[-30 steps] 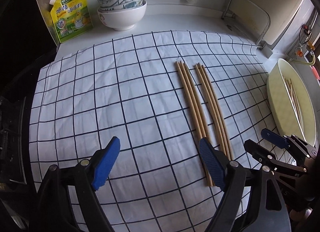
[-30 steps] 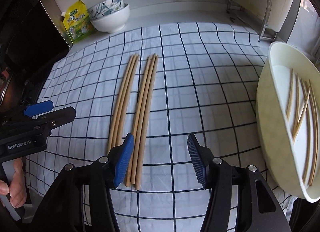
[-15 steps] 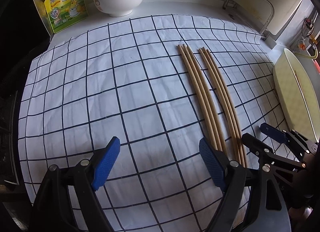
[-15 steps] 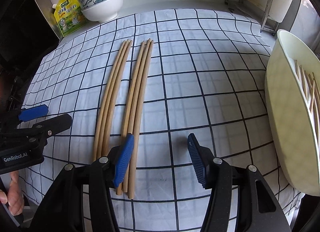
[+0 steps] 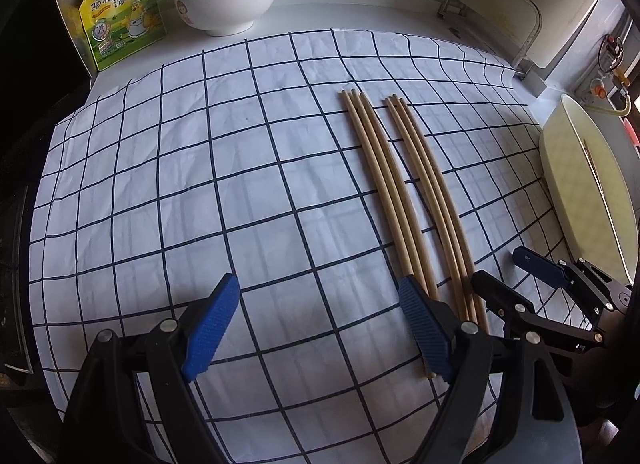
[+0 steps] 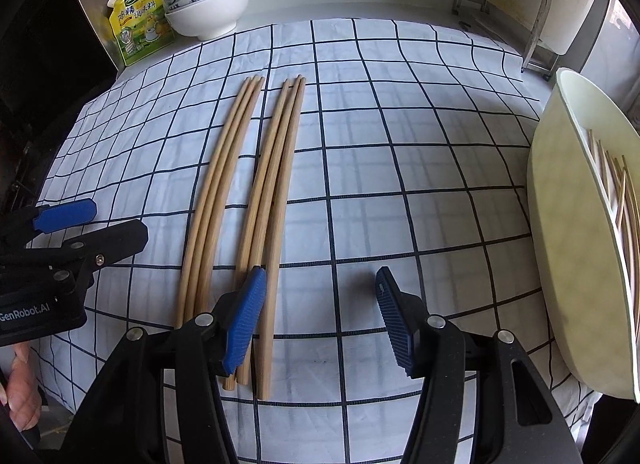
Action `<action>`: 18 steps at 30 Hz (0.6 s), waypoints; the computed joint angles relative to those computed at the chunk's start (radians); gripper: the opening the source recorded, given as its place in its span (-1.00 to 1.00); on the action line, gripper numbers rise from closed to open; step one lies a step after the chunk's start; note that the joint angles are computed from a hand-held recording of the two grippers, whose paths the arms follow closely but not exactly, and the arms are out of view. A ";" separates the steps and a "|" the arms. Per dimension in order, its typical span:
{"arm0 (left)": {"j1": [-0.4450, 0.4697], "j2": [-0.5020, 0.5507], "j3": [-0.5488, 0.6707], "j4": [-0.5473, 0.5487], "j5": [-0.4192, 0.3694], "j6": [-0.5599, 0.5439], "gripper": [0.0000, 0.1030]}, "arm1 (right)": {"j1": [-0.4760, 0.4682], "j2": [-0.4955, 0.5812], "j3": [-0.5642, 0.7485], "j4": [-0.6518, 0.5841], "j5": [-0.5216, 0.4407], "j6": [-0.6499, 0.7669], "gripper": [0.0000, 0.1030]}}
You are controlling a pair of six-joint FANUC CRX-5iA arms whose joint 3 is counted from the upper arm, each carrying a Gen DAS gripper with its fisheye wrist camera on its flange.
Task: Organize utensils
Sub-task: 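Position the open right gripper over the outermost chopstick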
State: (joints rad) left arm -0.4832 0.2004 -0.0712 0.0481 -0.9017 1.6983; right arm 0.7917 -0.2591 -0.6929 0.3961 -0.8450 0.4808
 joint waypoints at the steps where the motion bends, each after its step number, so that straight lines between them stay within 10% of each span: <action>1: -0.001 0.001 0.001 0.000 0.000 0.000 0.58 | 0.000 0.001 0.000 0.002 0.002 -0.002 0.05; 18: -0.036 0.057 0.048 -0.012 -0.021 -0.012 0.58 | -0.030 -0.035 -0.027 0.028 -0.007 -0.051 0.05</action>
